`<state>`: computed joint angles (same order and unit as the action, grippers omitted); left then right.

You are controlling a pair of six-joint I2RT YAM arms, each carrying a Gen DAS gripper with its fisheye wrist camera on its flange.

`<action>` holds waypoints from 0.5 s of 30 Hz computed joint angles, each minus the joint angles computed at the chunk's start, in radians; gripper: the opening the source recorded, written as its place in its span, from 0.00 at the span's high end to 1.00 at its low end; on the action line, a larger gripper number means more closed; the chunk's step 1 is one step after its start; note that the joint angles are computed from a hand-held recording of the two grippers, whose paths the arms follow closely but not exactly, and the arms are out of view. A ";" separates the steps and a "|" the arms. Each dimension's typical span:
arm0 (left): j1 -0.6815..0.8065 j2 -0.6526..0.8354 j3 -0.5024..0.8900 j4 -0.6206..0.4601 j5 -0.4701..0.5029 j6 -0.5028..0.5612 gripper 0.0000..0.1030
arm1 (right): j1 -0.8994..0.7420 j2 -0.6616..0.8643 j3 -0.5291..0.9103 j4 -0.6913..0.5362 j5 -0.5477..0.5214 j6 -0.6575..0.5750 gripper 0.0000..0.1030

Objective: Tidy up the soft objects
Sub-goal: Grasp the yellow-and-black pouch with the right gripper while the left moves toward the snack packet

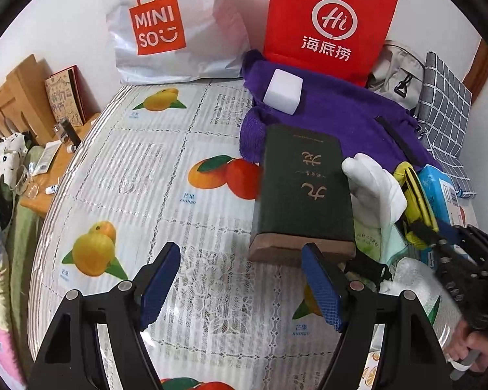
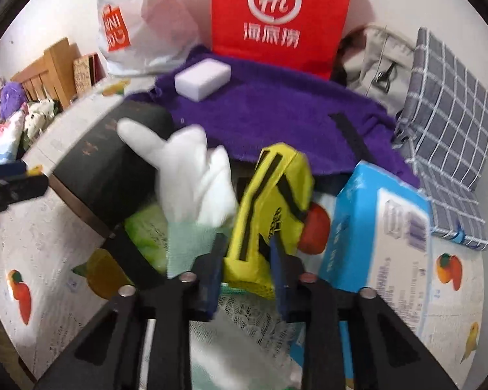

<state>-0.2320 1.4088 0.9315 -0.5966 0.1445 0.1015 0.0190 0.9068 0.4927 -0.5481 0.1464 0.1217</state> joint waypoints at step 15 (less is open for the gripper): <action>-0.056 -0.167 -0.059 -0.087 -0.027 -0.053 0.27 | -0.270 -0.450 0.120 -0.396 -0.304 -0.096 0.82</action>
